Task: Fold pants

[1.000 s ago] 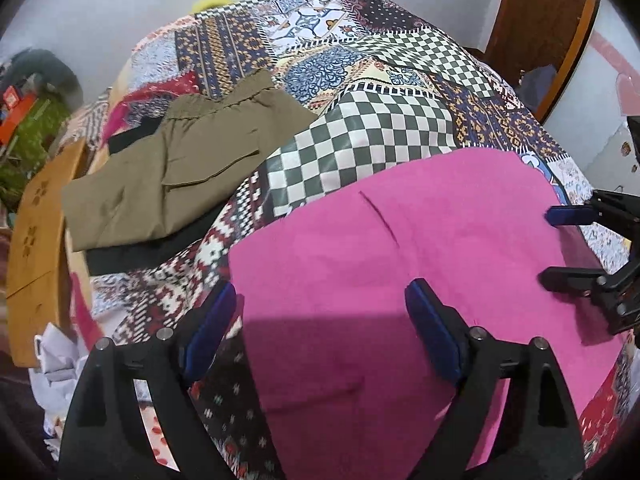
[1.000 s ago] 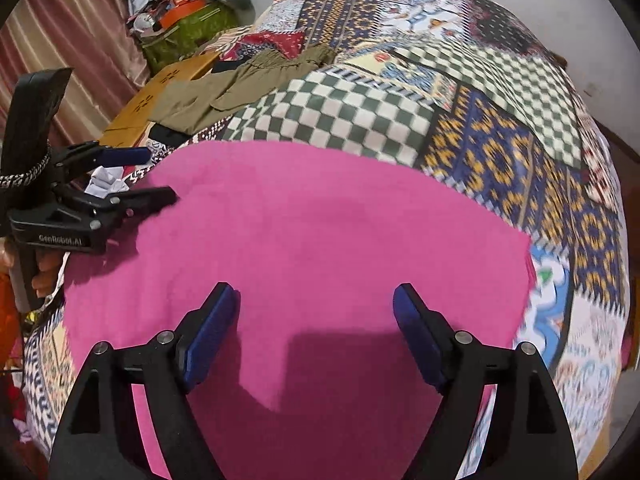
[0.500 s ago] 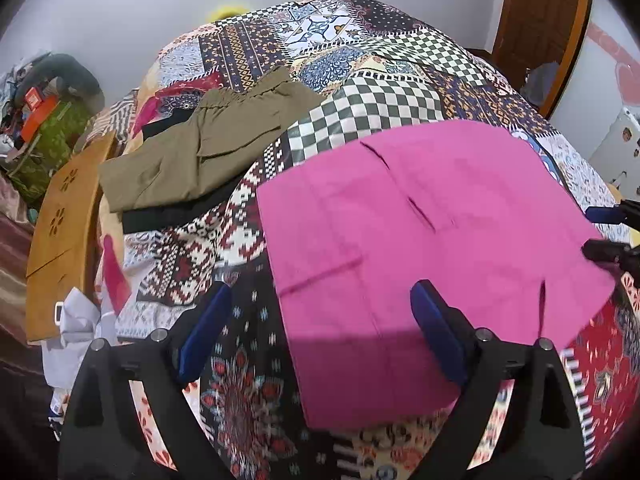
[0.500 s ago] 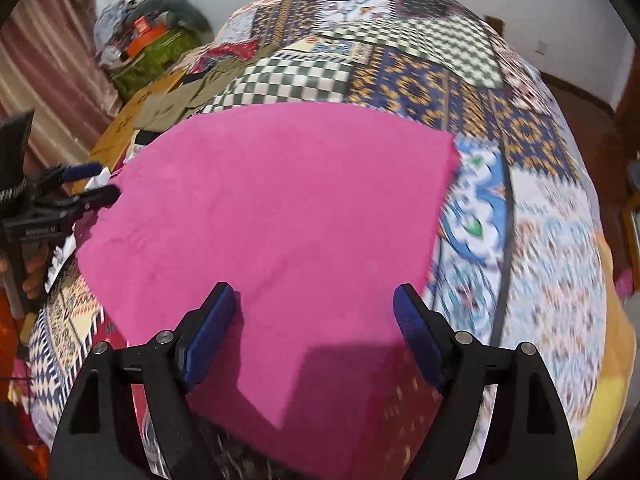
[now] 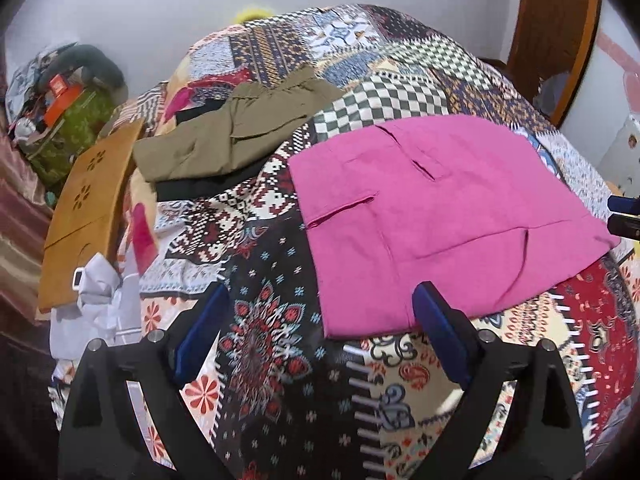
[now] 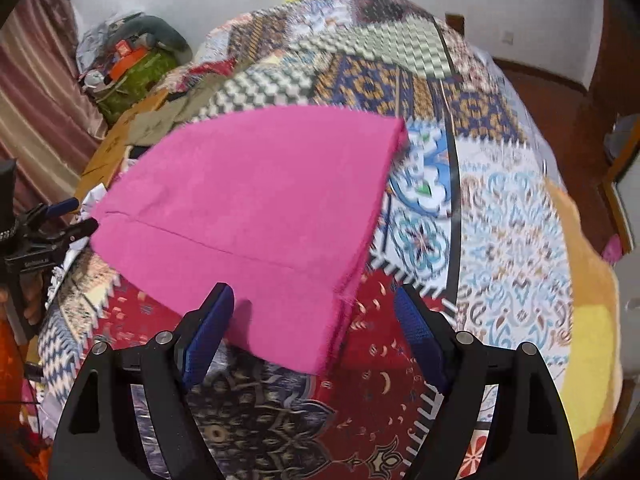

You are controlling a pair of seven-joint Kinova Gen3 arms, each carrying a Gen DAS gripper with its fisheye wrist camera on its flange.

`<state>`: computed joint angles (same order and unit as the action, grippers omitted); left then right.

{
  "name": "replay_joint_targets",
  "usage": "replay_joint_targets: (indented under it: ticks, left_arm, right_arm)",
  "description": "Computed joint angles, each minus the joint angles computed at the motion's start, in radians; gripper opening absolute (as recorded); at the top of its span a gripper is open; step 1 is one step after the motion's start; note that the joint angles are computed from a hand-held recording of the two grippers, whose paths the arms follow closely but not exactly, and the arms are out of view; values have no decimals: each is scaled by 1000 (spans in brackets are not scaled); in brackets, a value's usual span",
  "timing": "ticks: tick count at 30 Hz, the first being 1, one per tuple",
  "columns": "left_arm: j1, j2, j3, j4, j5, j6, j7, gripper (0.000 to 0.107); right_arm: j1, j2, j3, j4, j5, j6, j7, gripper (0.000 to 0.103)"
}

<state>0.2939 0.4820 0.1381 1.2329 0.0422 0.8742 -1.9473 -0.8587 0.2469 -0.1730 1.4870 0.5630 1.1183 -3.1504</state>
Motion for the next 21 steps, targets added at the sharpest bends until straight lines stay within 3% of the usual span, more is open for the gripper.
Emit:
replay_joint_targets:
  ticks: [5,10,16,21]
  left_arm:
    - [-54,-23,22,-9,83,32,2,95]
    - [-88,-10,35,-43,161,92,20,95]
    - [-152,65,61,-123,298,273,53,95]
    - [-183,86,67,-124,365,320,53,95]
  right_arm:
    - [-38,14,9,-74,103,18,4,80]
    - [-42,55,27,-126,146,-67,14,80]
    - [-11,156,50,-216,34,-120,156,80]
    - [7,231,57,-292,-91,-72,307,80]
